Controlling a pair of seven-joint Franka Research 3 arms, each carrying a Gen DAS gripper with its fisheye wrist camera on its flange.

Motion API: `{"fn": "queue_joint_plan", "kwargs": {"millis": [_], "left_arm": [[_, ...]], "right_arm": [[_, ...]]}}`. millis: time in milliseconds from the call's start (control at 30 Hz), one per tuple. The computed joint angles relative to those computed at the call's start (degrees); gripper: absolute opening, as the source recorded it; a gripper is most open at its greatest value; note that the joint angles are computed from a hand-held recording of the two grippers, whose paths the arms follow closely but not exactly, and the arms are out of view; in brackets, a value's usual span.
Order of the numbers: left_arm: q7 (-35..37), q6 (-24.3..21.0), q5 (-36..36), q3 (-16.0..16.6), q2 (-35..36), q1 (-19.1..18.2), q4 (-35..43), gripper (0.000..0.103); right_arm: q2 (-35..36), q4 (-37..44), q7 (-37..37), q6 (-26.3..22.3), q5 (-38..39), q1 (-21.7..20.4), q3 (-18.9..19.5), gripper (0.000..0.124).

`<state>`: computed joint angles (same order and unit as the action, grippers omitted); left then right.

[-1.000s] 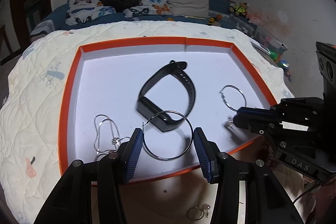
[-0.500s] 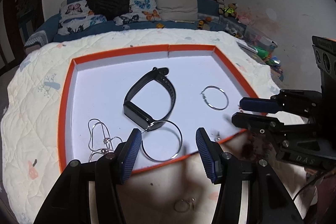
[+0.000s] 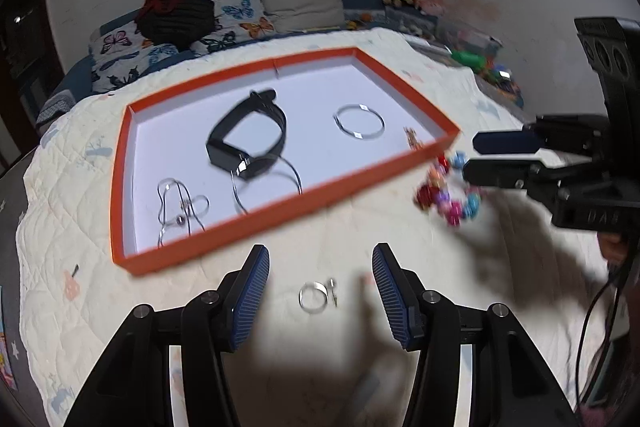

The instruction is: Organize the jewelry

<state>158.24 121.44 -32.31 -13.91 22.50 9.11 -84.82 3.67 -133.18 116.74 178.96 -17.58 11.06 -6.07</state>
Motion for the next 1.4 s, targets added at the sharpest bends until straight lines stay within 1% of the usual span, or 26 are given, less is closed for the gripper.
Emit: {"fn": "queue_joint_plan", "kwargs": {"millis": [100, 167, 233, 267, 467, 667, 733, 833, 900, 967, 1033, 1167, 1333, 1367, 1400], "left_arm": [[1.5, -1.2, 0.6, 0.3, -0.3, 0.5, -0.7, 0.046], [2.0, -3.0, 1.3, 0.5, 0.3, 0.8, 0.2, 0.039], [2.7, -4.4, 1.8, 0.6, 1.0, 1.1, 1.2, 0.038], [3.3, -4.8, 1.9, 0.6, 1.2, 1.3, 1.6, 0.036], [4.3, -4.9, 4.6, 0.8, 2.9, 1.1, 3.3, 0.029], [5.2, -4.3, 5.4, 0.0, 3.6, 1.2, 3.6, 0.029], [5.7, -4.2, 5.4, -0.2, 3.6, 1.1, 3.5, 0.029], [7.1, -2.6, 5.5, -0.4, 3.2, 0.8, 2.4, 0.029], [7.4, -2.4, 5.4, -0.5, 3.2, 0.6, 2.3, 0.029], [7.5, -2.3, 5.1, -0.6, 3.4, 0.6, 2.4, 0.028], [7.5, -2.2, 4.7, -0.7, 3.6, 0.7, 2.5, 0.026], [7.1, -2.2, 4.2, -0.8, 3.9, 0.7, 2.8, 0.019], [6.9, -1.9, 3.8, -0.9, 4.1, 0.8, 2.9, 0.019], [7.2, -1.6, 3.7, -1.0, 4.1, 0.8, 2.7, 0.019], [7.4, -1.4, 3.5, -1.1, 4.0, 0.9, 2.5, 0.019]], "right_arm": [[-0.9, -1.9, 2.0, 0.8, -1.4, 0.1, -0.2, 0.043], [-1.4, -2.8, 2.9, 1.1, -2.0, -0.3, 0.1, 0.043], [-1.7, -3.6, 4.5, 1.3, -3.4, -0.6, 0.2, 0.043], [-1.8, -4.4, 3.9, 1.8, -1.9, -1.1, 0.8, 0.043], [-2.4, -5.8, 4.5, 2.7, -1.3, -2.2, 1.4, 0.043], [-2.6, -6.5, 6.9, 2.2, -3.5, -3.4, 1.7, 0.043], [-2.7, -6.9, 6.1, 2.2, -2.7, -3.8, 2.1, 0.043], [-2.7, -7.0, 4.0, 1.5, -0.7, -4.3, 2.7, 0.043], [-2.6, -7.0, 3.3, 1.5, 0.0, -4.4, 2.8, 0.043], [-2.1, -6.2, 5.7, 0.9, -2.7, -4.3, 1.9, 0.043], [-1.9, -5.8, 6.5, 0.7, -3.5, -4.2, 1.5, 0.043], [-0.1, -3.9, 5.8, 0.9, -2.0, -3.9, 0.5, 0.043], [1.6, -1.9, 4.8, 0.7, -0.7, -1.8, -1.6, 0.043], [2.0, -1.4, 3.9, 0.6, 0.3, -1.6, -1.7, 0.042], [2.6, -0.8, 2.9, 0.2, 1.1, -1.3, -1.8, 0.036]]}}
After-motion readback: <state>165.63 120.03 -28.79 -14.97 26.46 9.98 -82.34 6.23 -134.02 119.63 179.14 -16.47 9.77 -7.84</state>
